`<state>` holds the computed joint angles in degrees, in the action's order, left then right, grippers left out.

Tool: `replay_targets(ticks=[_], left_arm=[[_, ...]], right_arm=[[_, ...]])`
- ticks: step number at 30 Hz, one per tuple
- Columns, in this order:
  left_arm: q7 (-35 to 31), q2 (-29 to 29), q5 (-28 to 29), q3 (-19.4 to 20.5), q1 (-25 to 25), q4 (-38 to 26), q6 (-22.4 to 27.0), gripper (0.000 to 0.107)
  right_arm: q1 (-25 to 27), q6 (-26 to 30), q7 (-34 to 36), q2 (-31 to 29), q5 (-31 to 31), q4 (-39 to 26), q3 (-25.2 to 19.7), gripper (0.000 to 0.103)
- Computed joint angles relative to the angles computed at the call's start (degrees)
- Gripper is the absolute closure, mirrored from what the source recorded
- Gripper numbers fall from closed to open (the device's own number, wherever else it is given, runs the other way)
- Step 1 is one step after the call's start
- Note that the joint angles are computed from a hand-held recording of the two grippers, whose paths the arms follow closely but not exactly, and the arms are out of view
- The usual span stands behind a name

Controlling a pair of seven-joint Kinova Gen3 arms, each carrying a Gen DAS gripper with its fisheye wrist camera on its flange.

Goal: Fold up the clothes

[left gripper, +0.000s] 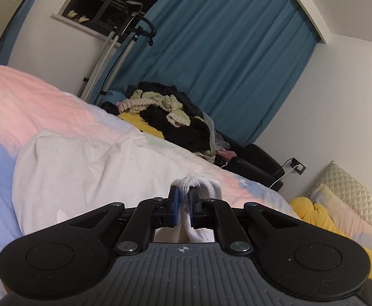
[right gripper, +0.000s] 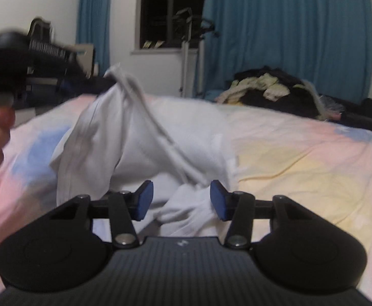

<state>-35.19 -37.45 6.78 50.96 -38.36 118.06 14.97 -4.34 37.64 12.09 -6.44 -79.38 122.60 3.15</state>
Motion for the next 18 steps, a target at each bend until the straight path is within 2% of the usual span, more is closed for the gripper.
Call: replay_targets(ticks=[1,3,5,9,12,14,16,18], left_arm=[[-0.02,0.13,0.0,0.33,-0.28,-0.27,0.2,0.098],[-0.05,-0.22,-0.12,1.16,-1.26,-0.71,0.41,0.098],[-0.42,-0.4,-0.18,0.77,-1.06,-0.34,0.0,0.098],[-0.84,-1.23,-0.02,-1.89,0.74,1.51,-1.41,0.098],[-0.33,-2.88,0.62,-2.7,0.77,2.23,-2.72,0.098],[-0.98,-3.09,0.47,-4.33,2.27,2.98,-2.96,0.098],[-1.56,-2.18,0.31,-4.4,3.01,2.81,-2.69,0.098],[-2.66,-0.94,-0.42,-4.11,3.53,2.32,-1.75,0.098]], right_arm=[[0.45,-2.27,-0.63,0.28,1.6,-0.36,-1.89,0.055],[3.02,-4.02,-3.99,1.02,6.24,-1.98,-4.99,0.073],[3.7,-2.03,-7.83,1.76,8.14,-3.79,-3.85,0.091],[1.18,7.29,-7.97,1.61,5.34,-5.68,5.81,0.093],[0.71,14.28,-13.97,3.13,4.15,-8.08,11.92,0.093],[4.98,18.01,-18.63,5.08,3.99,-10.1,11.5,0.093],[9.92,18.71,-23.29,7.61,4.91,-11.66,8.45,0.093],[11.66,18.96,-27.95,9.85,6.62,-13.08,7.79,0.088]])
